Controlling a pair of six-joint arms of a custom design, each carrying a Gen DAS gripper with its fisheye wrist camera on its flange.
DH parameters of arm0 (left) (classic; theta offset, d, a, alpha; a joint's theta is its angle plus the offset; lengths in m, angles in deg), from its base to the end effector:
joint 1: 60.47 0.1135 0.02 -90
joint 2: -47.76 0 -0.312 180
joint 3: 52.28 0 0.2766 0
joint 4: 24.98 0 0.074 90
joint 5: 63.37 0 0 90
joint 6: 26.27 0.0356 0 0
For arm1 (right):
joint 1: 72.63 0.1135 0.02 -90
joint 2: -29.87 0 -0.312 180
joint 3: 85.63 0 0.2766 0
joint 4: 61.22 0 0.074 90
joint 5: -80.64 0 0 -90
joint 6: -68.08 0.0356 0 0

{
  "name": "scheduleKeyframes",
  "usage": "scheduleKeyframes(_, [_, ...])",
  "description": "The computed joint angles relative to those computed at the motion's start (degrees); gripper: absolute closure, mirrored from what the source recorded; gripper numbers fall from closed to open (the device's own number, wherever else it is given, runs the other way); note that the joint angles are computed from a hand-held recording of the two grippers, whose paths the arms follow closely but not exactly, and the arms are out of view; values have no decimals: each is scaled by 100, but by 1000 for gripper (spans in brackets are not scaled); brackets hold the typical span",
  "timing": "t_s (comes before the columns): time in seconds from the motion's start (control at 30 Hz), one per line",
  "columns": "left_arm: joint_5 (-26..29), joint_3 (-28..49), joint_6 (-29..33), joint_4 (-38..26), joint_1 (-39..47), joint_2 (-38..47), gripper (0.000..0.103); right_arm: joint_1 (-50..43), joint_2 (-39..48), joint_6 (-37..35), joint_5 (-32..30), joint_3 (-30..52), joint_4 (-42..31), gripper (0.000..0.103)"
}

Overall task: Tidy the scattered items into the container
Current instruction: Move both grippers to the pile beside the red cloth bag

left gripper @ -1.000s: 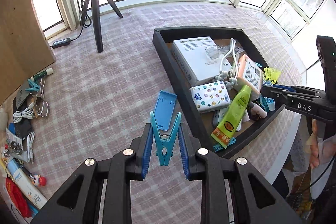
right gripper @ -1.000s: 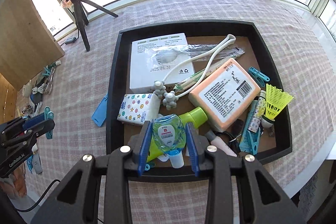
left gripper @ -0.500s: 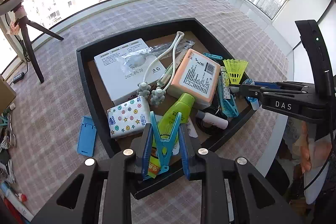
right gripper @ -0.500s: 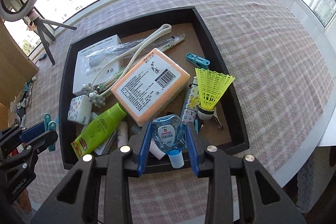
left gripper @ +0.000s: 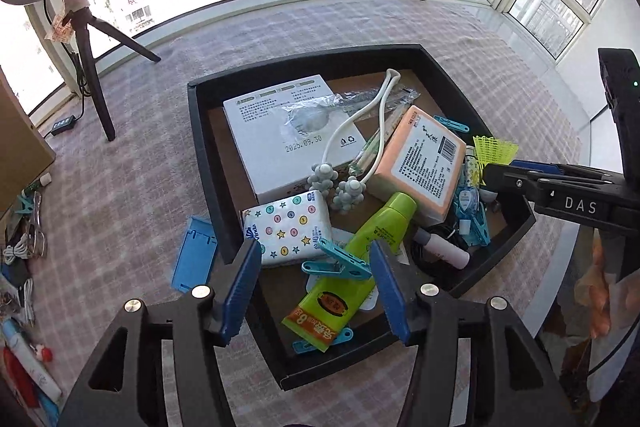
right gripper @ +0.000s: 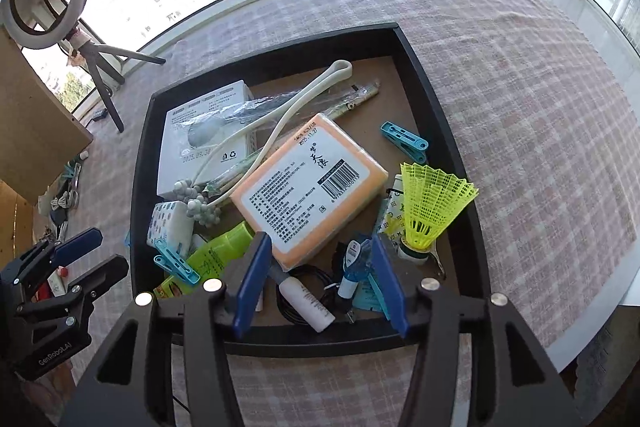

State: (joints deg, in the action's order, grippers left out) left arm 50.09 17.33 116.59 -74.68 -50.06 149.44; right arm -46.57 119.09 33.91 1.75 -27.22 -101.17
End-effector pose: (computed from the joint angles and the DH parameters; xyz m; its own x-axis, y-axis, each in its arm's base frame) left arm 0.3299 0.0462 0.1666 -0.6752 0.6195 -0.4005 0.7097 0.6935 -0.1238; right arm 0.2628 0.1209 0.1810 -0.7858 0.5195 -0.3356 0.4917 0.8539 0.1705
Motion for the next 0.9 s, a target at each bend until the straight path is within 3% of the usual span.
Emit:
scheduleKeyframes(0.3, [46, 746, 243, -144, 952, 605, 50, 375, 626, -168, 119, 577, 283, 52])
scheduleKeyframes(0.47, [107, 1651, 572, -389, 1849, 1220, 50, 655, 1114, -400, 31, 1241, 268, 51])
scheduleKeyframes(0.67, [106, 3609, 489, -757, 3016, 2496, 49, 1254, 2110, -907, -58, 2769, -69, 50])
scheduleKeyframes(0.9, [-211, 7262, -318, -1737, 4084, 4671, 49, 1975, 3955, -1782, -415, 5923, -807, 46])
